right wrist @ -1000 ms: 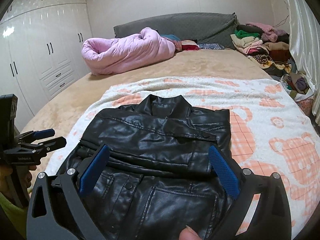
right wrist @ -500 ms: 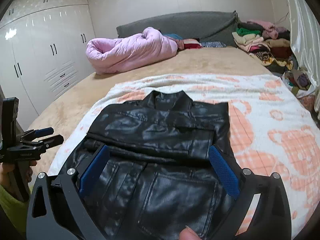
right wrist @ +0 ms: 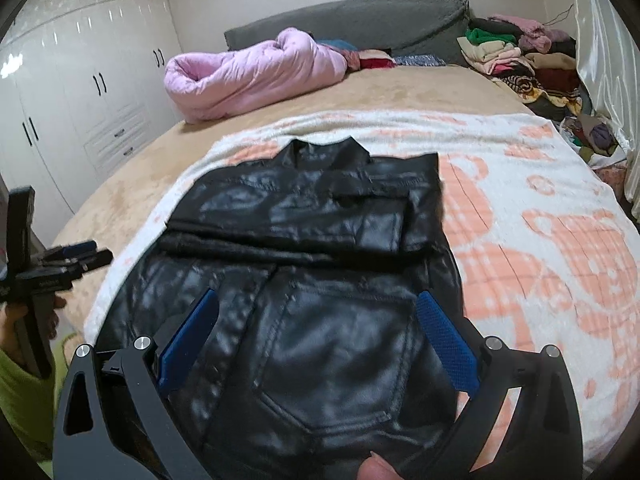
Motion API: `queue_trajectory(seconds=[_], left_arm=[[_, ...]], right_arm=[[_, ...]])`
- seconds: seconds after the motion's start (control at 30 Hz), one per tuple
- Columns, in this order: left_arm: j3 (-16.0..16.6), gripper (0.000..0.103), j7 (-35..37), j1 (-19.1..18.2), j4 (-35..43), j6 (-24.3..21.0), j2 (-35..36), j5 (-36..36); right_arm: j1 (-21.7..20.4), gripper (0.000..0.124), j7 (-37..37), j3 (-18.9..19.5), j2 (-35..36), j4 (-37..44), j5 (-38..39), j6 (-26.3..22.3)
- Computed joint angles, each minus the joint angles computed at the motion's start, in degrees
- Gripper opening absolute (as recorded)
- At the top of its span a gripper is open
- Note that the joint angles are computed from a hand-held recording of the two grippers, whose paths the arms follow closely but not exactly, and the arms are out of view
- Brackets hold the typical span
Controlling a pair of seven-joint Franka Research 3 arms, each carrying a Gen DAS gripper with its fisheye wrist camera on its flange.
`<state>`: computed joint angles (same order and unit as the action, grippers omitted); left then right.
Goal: Fold large clothes
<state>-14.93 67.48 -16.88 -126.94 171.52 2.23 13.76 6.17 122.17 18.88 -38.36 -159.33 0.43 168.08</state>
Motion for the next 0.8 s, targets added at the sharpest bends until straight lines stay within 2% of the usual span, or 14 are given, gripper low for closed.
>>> queue_trajectory(seconds=[0.4, 0.57, 0.67, 0.8], left_arm=[[-0.1, 0.094, 2.7, 0.3, -3.8, -0.2, -0.8, -3.8], [-0.2, 0.094, 5.9, 0.3, -5.8, -0.3, -1.3, -8.0], [-0.3, 0.094, 10.3, 0.4, -7.3, -0.3, -1.7, -14.0], [0.3, 0.094, 10.5, 0.5, -9.0, -0.8, -2.2, -14.9]], right_arm=[[4.3, 0.099, -1.6, -3.2, -4.2, -4.9, 2.0, -4.1], [5.8, 0.099, -2.2, -3.9, -5.3, -6.6, 3.2, -6.2], [6.5, 0.099, -1.9, -4.3, -6.0, -7.7, 4.0, -7.6], [6.7, 0.099, -1.6, -4.5, -7.0, -8.7, 4.4, -10.1]])
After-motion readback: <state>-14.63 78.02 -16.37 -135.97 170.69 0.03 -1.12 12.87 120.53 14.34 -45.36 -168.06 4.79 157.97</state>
